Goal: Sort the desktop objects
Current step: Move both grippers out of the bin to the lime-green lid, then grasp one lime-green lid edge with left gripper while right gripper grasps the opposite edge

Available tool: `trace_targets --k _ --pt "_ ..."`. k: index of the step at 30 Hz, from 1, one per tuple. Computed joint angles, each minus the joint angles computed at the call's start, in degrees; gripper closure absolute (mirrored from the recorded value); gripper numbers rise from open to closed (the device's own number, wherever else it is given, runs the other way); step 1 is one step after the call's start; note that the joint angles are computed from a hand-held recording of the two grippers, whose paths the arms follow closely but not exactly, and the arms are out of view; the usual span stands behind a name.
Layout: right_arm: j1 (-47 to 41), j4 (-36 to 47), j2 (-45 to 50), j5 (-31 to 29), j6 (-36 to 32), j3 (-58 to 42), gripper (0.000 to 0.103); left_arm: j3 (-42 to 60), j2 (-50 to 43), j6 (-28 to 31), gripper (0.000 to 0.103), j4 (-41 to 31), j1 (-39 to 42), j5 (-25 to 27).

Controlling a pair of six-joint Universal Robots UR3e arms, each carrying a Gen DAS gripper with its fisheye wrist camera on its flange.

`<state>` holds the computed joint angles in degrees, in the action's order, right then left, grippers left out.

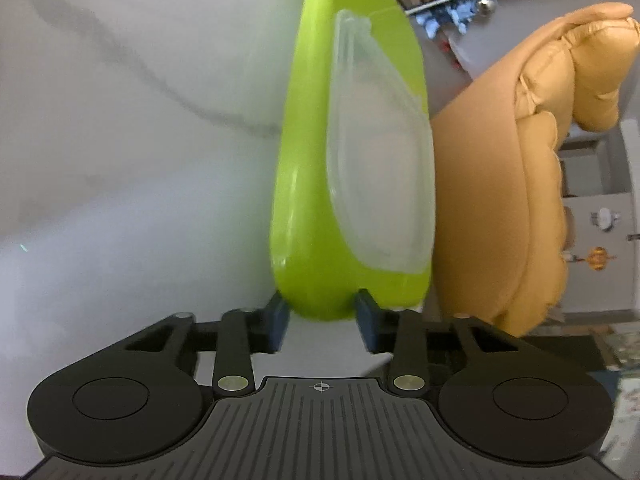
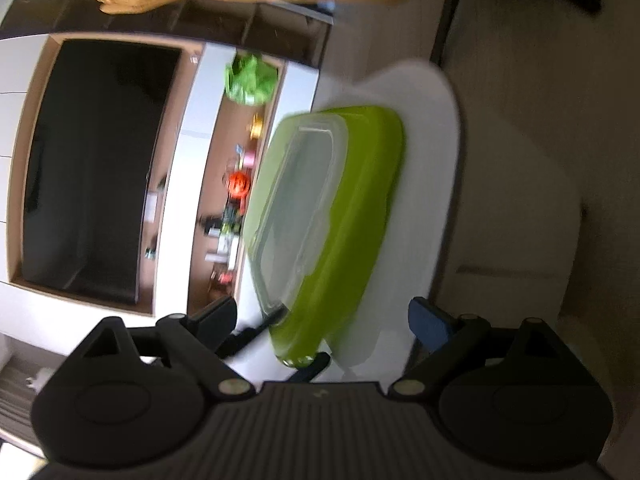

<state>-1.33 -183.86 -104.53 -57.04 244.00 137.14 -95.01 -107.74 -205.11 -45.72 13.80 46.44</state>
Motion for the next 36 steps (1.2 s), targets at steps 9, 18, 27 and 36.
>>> trace_targets --k 9,18,27,36 --pt "3.12 -7.75 4.13 -10.44 3.68 2.98 0.009 1.85 2.03 6.33 0.081 -5.26 -3.05 0.21" --pt "4.17 -10.96 7.72 -17.0 4.93 2.89 0.017 0.48 5.94 9.14 0.089 -10.56 -4.46 -1.45" --pt "-2.29 -14.78 15.25 -20.5 -10.59 -5.73 0.013 1.58 3.38 3.63 0.038 -4.52 1.07 -4.36" --pt "-7.8 -20.93 32.53 -6.9 -15.78 -17.49 0.035 5.2 0.03 5.78 0.026 -6.64 1.72 -4.38"
